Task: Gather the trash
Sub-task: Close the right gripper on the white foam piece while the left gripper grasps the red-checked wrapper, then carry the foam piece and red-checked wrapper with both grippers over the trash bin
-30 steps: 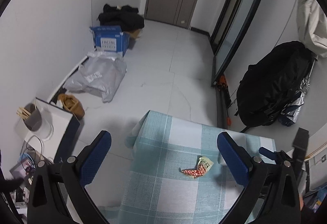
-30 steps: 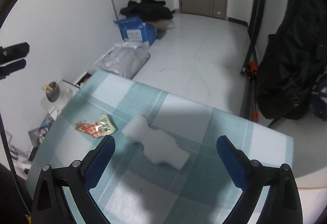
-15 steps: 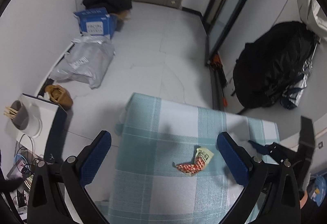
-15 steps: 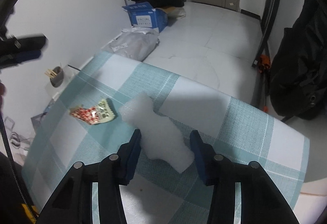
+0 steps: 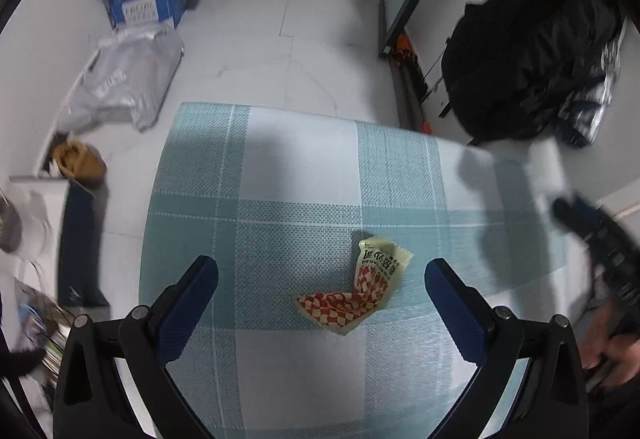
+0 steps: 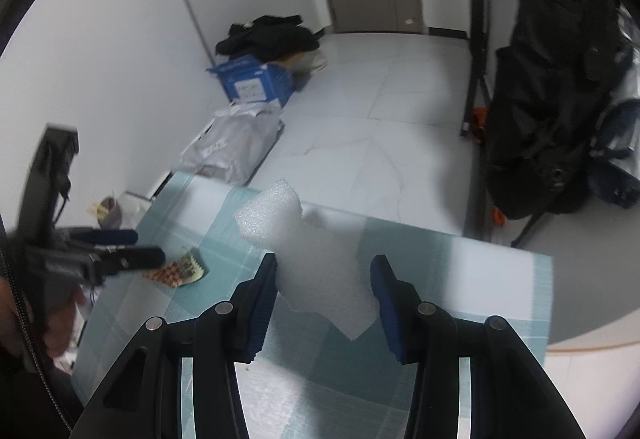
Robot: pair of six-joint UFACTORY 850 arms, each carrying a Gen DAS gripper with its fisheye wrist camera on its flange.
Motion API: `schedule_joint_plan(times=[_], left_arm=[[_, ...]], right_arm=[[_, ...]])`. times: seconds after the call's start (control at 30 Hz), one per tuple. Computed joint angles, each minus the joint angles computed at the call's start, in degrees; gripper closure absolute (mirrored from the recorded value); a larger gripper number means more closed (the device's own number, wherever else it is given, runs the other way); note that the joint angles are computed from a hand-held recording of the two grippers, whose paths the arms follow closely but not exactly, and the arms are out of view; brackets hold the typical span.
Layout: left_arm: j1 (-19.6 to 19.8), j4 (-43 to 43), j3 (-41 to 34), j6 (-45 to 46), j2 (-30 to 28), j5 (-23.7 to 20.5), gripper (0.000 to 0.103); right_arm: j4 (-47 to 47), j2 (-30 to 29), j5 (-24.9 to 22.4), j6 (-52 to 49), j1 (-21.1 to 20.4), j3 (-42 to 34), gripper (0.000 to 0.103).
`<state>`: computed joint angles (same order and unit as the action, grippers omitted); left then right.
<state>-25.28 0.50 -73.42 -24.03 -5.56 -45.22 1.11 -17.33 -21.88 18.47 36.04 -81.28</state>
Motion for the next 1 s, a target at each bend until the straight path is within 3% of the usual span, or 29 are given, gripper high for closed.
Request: schedule_joint_plan(times=[0.07,0.17,0.27,0.37,0.47,0.5,0.53,0.7,1.0], left_arm=[[-1.65,5.68,-0.11,-3.2,-0.27,-0.37,0.002],[-2.68,6.26,-0.37,-2.0,-1.12,-1.44,0.003],[-3.46,8.16,-0.85,-1.4,-2.06,-3.91,0.015],[-4.03,8.55,-0.48,0.66,-1.26,-2.97,0.033],[-4.17,7.85,-0.43,2.02,-0.94,-2.76,0.059],[-4.11,7.26,-0.43,2.58,-0.91,-2.66,0.075],[-4.0,6.27,-0.49,3.43,-0.95,-2.59,0.08],[-2.75,1.77,-0.75,4.94,-0.9,-2.67,0.091],[-2.9,-1.94,0.67,3.74,1.16,0.33,0.094]], right_arm=[[0.02,0.47,0.29,0.48,-0.32,0.43,0.057],[-0.46,1.09,0.25,1.36,-0.6,0.96,0.058],[-0.56,2.05,0.7,1.6,-0.77,1.86,0.057],[0.51,2.63,1.21,0.68,-1.17,2.39,0.057],[1.66,3.22,1.56,-0.22,-1.51,2.98,0.057],[1.48,3.35,1.63,0.0,-1.52,3.11,0.057],[1.12,3.47,1.6,0.42,-1.46,3.2,0.057],[1.58,4.29,2.19,0.48,-1.52,3.99,0.057],[8.05,9.72,7.12,-1.04,-1.14,8.11,0.057]])
